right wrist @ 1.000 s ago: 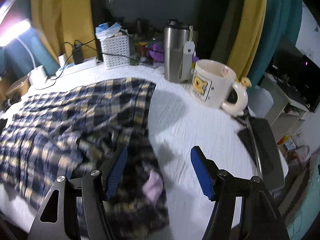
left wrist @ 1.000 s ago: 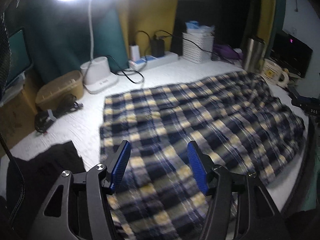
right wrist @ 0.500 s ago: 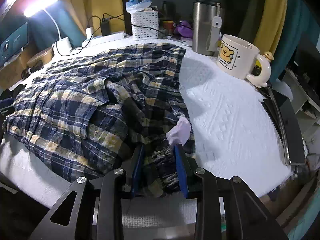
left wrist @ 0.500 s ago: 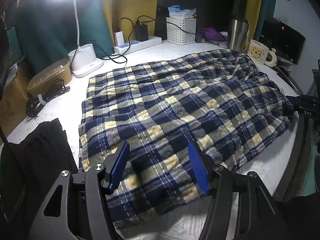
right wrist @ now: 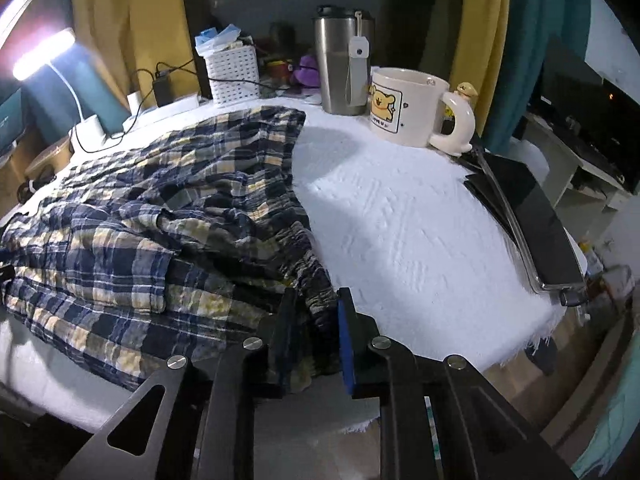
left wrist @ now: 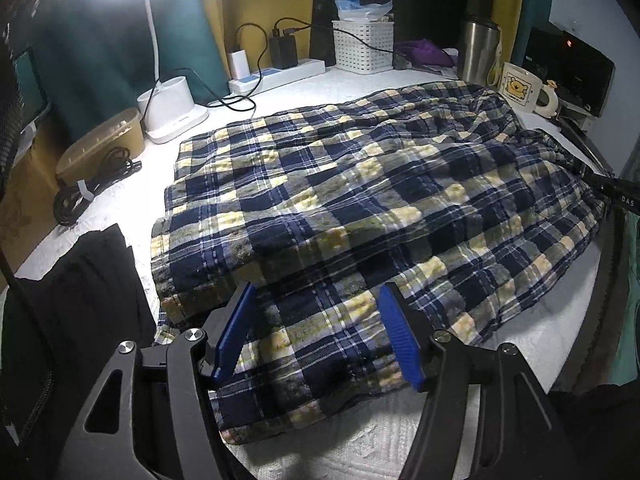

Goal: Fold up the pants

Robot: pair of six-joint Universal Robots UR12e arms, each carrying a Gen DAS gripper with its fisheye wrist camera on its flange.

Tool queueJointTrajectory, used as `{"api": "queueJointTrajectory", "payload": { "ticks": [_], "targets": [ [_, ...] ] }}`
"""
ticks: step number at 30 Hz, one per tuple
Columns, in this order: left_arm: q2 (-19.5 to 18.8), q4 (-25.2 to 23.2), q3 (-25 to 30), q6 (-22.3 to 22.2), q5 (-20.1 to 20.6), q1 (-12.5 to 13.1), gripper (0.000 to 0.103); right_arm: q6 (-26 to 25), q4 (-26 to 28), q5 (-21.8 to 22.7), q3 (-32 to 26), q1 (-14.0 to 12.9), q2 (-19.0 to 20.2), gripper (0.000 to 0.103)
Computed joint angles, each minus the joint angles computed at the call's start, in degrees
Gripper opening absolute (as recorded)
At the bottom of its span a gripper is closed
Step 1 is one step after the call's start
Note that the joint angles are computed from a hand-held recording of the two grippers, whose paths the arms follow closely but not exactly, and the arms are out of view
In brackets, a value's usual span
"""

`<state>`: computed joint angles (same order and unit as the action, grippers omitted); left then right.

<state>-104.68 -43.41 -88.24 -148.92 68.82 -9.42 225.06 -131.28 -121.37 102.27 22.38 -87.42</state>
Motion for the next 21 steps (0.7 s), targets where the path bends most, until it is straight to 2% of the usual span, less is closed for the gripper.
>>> {"api": "queueJointTrajectory", "payload": {
  "ticks": [1,2,3,5,12,15,18,21],
  "targets": [
    [0.12,0.13,-0.10,0.12,-0.22,0.03,0.064,0.20,0.38,-0.81,-0.21,0.30,0.03,0.030],
    [0.39,0.32,-0.36,0.30,-0.72,0.17,0.066,0.23,0.61,-1.75,-0.49,0.69,0.07,0.041],
    [0.52,0.42,-0.47,0.50,-1.11,0.26,0.072,0.22,0.70,-2.42,-0.61,1.03,0.06,0.061],
    [0.97,1.07,-1.02,0.76,-1.95,0.45,0.077,-0.45,-0.05,-3.83,-0.82,1.85,0.16,0.086],
    [2.53,0.61,-3.02,4.26,-4.04,0.69,0.079,-2.97,0.76,-6.23,-2.96,5.09,1.93,0.088],
    [2.84,-0.37,-3.67,5.76,-3.79,0.59,0.083,-6.30,-0.39,-5.12,-4.28,6.42,3.76,0.088],
    [3.03,-1.00,-4.15,5.47,-3.97,0.75,0.084,-9.37,-2.18,-3.01,-5.80,7.28,5.86,0.094],
    [3.35,-0.93,-4.71,5.47,-4.28,1.01,0.084,-12.65,-3.23,-1.14,-7.72,7.96,8.09,0.096]
  ]
}}
